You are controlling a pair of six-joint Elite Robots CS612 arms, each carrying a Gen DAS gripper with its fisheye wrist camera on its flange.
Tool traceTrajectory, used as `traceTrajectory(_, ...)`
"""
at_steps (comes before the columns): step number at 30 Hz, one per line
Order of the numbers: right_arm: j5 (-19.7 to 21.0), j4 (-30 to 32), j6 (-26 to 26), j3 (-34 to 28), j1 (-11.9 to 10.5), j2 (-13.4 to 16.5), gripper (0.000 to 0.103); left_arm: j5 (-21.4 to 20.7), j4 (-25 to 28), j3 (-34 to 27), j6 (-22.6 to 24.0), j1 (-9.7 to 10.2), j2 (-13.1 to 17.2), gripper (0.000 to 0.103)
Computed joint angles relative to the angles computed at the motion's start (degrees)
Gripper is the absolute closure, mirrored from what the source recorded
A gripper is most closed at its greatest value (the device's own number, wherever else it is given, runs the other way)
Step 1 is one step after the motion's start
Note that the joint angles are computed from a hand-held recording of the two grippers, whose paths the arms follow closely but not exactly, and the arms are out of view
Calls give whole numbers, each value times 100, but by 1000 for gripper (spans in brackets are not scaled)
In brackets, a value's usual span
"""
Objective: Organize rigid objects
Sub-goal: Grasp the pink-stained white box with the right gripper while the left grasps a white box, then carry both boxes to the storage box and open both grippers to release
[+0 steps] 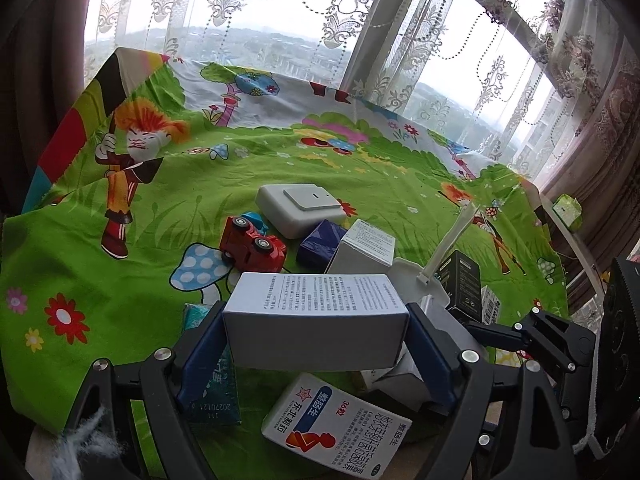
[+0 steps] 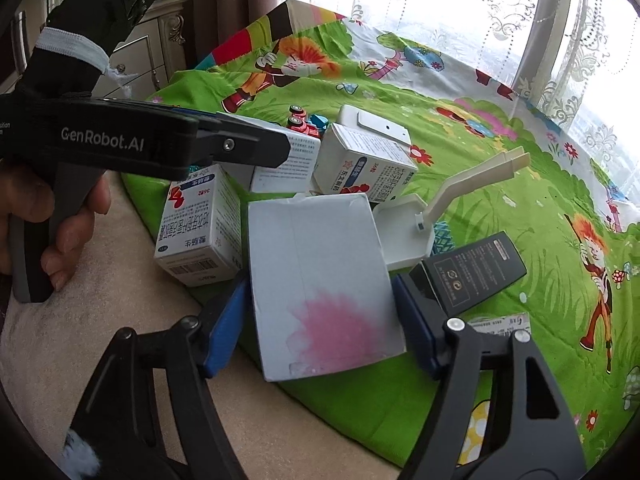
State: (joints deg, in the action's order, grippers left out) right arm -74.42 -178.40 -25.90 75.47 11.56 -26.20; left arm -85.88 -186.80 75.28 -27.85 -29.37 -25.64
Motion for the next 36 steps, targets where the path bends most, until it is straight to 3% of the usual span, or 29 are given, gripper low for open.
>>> traceTrajectory(12, -429, -1157, 905, 710, -55, -262, 29, 227, -902, 519, -36, -215, -196, 17)
traceTrajectory(27, -820, -1612, 2033, 1606, -223, -670, 29, -133, -1065, 848, 369, -534, -377, 17)
traceTrajectory(36, -1109, -1640, 2668, 2184, -379, -955, 29, -587, -894, 878, 584, -664, -439, 17)
